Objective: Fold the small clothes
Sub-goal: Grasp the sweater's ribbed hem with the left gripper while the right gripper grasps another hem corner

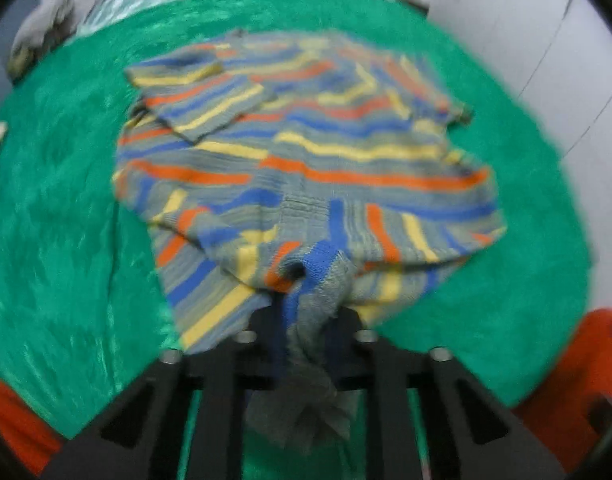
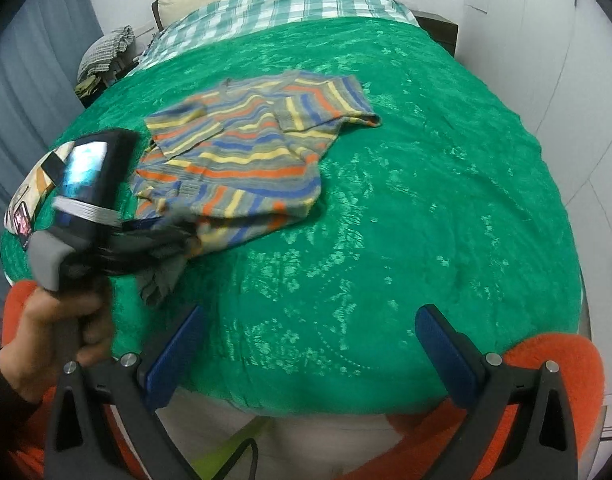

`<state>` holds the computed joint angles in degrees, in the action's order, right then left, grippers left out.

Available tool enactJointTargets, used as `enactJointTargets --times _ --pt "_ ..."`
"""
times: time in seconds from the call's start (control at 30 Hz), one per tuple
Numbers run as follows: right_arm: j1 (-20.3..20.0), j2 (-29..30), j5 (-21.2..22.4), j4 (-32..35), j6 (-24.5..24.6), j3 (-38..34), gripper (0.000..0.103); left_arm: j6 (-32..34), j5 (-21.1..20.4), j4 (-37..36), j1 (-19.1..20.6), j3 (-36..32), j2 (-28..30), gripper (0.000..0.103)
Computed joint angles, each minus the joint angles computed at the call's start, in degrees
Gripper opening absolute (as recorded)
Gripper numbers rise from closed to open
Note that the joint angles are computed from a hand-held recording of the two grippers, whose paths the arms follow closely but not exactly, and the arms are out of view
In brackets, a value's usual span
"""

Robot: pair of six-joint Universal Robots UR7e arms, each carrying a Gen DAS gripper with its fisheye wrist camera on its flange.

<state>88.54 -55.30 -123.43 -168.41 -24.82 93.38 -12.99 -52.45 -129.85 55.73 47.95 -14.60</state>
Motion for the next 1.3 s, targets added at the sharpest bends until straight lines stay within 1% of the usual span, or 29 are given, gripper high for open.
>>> enactJointTargets --times 0.03,0.1,0.17,0.23,0.27,0.33,0.37,0.4,0.43,0.47,0.5,0.53,0.57,0.6,0.63,0.67,0.7,0.73,0.77,0.8,0.83,0.93,0.97,1.0,1.03,1.17,1.23,1.27,1.3 --pt "0.0 0.1 -0.2 -0.6 -0.8 0.0 0.103 -0.5 -1.9 -3.8 0.4 5.5 -3.9 0.012" --pt "-0.1 0.6 0.3 -0.7 -1.8 -0.6 0.103 -2.0 -2.7 -6.6 0.8 11.3 -8.2 0.012" --pt "-0.4 1.4 2.6 2.1 -0.8 -2.4 0.103 -4.1 -5.3 -9.2 1.9 16.8 -12.8 0.012" --pt "-1.1 2.1 7.6 6.9 2.1 -4.8 0.103 -4.7 -6.3 -9.3 2.4 19.2 -14.8 0.015" --pt "-1.5 2.6 11.1 10.0 4.2 -6.5 0.103 -4.7 -5.4 -10.0 2.1 20.3 -15.1 0.015" --pt "-2.4 4.2 18.5 16.4 8.8 -10.2 0.103 -3.8 -3.9 -11.2 2.0 20.8 -14.8 0.016" --pt "-3.2 5.2 23.8 20.0 11.4 -12.5 0.103 -3.7 -4.4 -11.3 2.1 20.7 -14.5 0.016" --pt "-3.6 6.2 27.1 22.3 13.6 -14.1 0.103 -3.5 -4.9 -11.5 2.3 19.8 -13.7 0.016" --pt "-4.5 8.3 31.9 26.4 17.5 -17.3 0.103 -3.0 -5.2 -11.9 2.4 20.2 -13.8 0.017" --pt "-4.9 9.9 34.5 28.7 19.8 -19.5 0.103 -2.5 -5.1 -11.5 2.6 19.0 -12.9 0.017" --pt "-5.2 11.5 36.0 30.2 22.0 -21.5 0.1 -2.5 -4.9 -11.2 2.7 18.8 -12.8 0.017" --pt "-5.4 13.9 36.2 31.4 24.8 -24.2 0.094 -3.0 -4.9 -10.7 3.0 18.1 -12.5 0.017" --pt "-5.4 15.2 35.7 31.9 26.4 -25.7 0.091 -3.7 -5.1 -10.6 3.1 17.9 -12.4 0.017" --pt "-5.5 16.6 35.8 32.2 28.1 -27.0 0.081 -4.4 -5.2 -11.1 3.3 18.5 -12.8 0.017" --pt "-6.0 17.9 37.3 32.2 29.6 -28.2 0.071 -4.8 -5.1 -12.0 3.3 19.2 -13.3 0.017" --pt "-6.5 18.8 38.7 31.6 31.2 -28.9 0.065 -4.8 -4.7 -12.9 3.4 20.0 -13.8 0.016" --pt "-6.8 19.4 38.7 30.7 32.2 -29.2 0.047 -4.7 -4.3 -13.9 3.4 20.7 -14.2 0.016" --pt "-6.9 19.5 37.6 29.2 33.4 -28.9 0.024 -4.6 -4.3 -14.7 3.6 21.3 -14.6 0.015" --pt "-7.1 19.1 37.2 27.7 34.3 -28.0 0.014 -4.8 -4.5 -15.2 3.8 21.7 -14.9 0.011" --pt "-7.7 18.3 38.2 26.4 35.0 -26.7 0.009 -5.0 -4.8 -15.4 4.0 21.9 -15.2 0.01" --pt "-8.2 17.3 39.4 26.0 35.1 -25.6 0.006 -5.5 -4.9 -15.7 4.1 22.4 -15.6 0.008" --pt "-8.9 12.5 40.1 24.6 32.0 -21.5 0.005 -6.6 -4.4 -15.3 4.1 23.4 -16.5 0.006" --pt "-9.2 10.6 39.7 24.3 31.3 -20.0 0.005 -7.0 -4.3 -15.1 4.2 23.6 -16.8 0.006" --pt "-9.5 8.9 38.2 23.9 30.6 -18.8 0.005 -7.4 -4.3 -14.9 4.2 23.8 -17.0 0.006" --pt "-9.7 7.4 35.3 23.2 30.0 -17.9 0.005 -8.2 -4.0 -14.3 4.3 23.9 -17.1 0.006" --pt "-10.4 5.1 23.3 21.1 28.8 -17.2 0.005 -10.0 -3.6 -12.5 4.5 24.0 -17.5 0.006" --pt "-10.5 4.6 19.3 19.8 29.0 -16.5 0.012 -10.5 -3.3 -12.1 4.5 24.2 -17.6 0.006" --pt "-10.7 4.5 18.7 19.2 28.8 -16.1 0.015 -10.6 -3.1 -12.0 4.5 24.4 -17.7 0.006" --pt "-11.1 3.9 19.7 19.6 28.7 -15.3 0.032 -10.8 -2.9 -12.0 4.4 24.6 -17.9 0.006"
